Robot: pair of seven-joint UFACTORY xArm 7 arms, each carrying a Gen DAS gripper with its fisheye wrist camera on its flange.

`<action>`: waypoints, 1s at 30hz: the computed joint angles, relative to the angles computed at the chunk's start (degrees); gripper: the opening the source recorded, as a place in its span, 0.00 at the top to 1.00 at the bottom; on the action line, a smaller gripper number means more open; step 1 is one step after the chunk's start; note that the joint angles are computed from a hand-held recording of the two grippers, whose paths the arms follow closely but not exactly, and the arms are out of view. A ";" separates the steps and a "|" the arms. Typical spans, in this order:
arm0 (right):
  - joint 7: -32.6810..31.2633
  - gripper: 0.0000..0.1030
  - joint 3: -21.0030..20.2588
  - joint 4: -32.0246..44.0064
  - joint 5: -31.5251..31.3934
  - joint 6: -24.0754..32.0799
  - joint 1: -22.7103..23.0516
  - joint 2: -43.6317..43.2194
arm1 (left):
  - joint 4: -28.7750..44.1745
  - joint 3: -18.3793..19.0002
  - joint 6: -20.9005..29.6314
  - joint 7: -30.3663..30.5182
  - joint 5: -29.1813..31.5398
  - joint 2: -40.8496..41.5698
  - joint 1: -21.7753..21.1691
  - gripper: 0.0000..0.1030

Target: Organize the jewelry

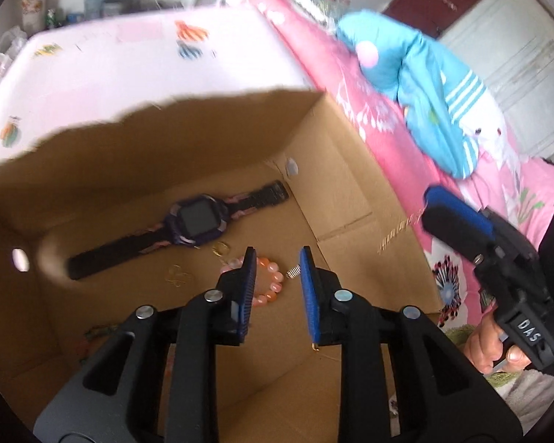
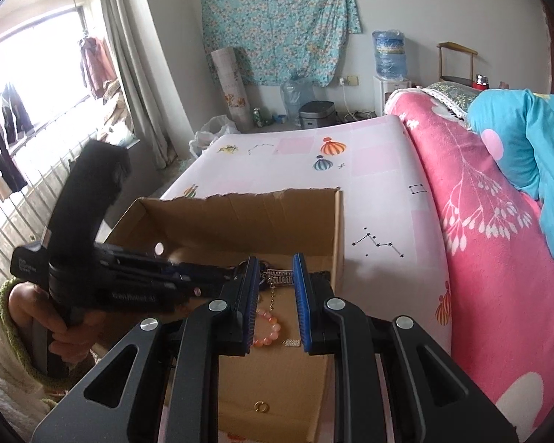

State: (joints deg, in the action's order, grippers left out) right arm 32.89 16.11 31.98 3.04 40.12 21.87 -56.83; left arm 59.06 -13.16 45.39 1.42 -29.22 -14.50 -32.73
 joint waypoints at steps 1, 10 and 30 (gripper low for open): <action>-0.55 0.82 -0.27 0.65 0.35 0.67 0.84 0.51 | -1.29 -0.07 -1.34 -0.63 0.55 -1.92 0.35 0.69; -3.15 0.81 -0.52 4.92 5.06 9.77 5.53 5.33 | -12.97 1.09 -5.12 -7.94 9.41 -22.55 4.03 0.32; 18.81 0.42 -1.48 -8.55 10.24 11.28 2.57 -14.72 | -29.94 9.92 -0.48 -11.49 3.46 -39.89 2.33 0.19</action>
State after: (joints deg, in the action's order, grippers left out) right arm 51.70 14.63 23.42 13.27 51.40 24.44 -71.55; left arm 29.11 -3.24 44.91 -10.08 -25.76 -54.39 -30.40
